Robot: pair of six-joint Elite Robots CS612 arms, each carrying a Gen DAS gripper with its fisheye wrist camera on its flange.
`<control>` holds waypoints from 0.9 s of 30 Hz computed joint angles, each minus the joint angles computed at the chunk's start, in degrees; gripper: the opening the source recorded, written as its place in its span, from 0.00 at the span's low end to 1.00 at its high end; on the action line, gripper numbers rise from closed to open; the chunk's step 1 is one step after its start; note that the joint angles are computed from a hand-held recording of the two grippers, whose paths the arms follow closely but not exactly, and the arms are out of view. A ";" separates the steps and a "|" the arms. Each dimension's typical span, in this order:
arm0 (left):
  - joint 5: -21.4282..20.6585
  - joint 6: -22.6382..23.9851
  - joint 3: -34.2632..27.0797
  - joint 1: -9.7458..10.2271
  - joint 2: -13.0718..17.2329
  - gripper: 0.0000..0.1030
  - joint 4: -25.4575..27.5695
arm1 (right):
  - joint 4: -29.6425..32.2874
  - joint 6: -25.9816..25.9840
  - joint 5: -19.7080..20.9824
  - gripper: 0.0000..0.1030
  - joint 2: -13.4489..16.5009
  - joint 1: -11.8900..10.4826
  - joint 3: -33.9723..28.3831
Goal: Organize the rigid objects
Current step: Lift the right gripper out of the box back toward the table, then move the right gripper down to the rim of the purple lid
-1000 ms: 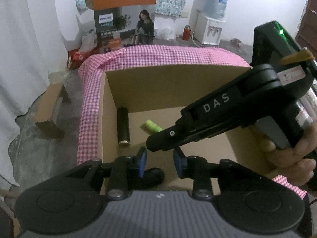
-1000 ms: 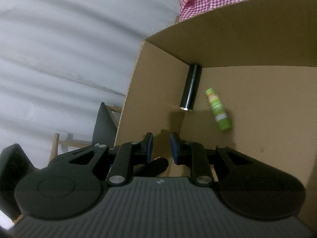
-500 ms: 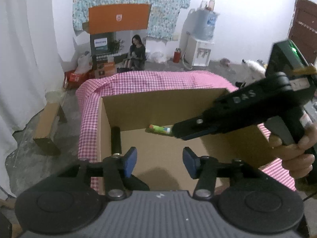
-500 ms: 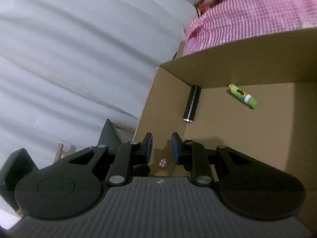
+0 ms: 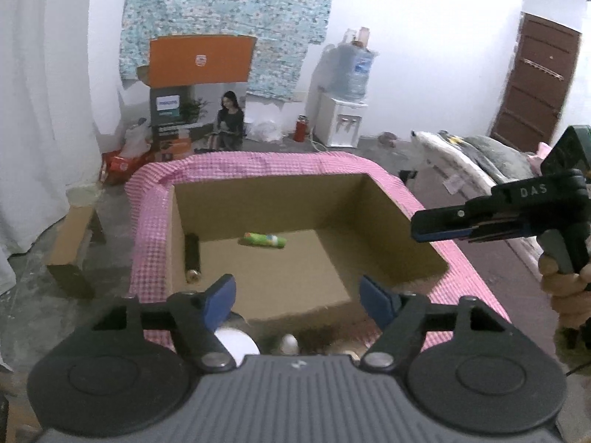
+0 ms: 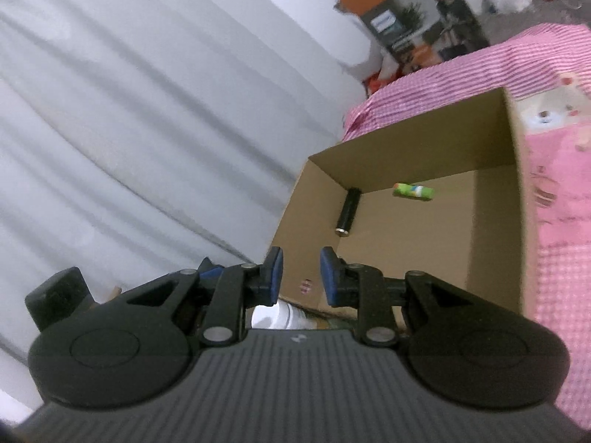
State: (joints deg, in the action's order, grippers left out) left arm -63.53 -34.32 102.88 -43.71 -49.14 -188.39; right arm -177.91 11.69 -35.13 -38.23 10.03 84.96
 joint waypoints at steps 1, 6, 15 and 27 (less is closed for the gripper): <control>-0.83 0.04 0.32 -0.19 0.00 0.78 -0.41 | -1.42 0.50 -0.59 0.22 -0.38 -0.16 1.19; -5.03 1.77 1.12 -1.18 0.70 0.81 -0.78 | -5.27 0.45 -3.73 0.23 -2.13 -0.78 7.52; -12.27 7.48 -2.07 -2.83 4.63 0.85 4.80 | -1.14 -4.19 -12.78 0.23 -2.39 1.15 12.76; -6.38 17.14 -7.32 -4.82 8.82 0.85 13.14 | 4.36 -16.82 -23.81 0.23 -2.40 4.55 12.88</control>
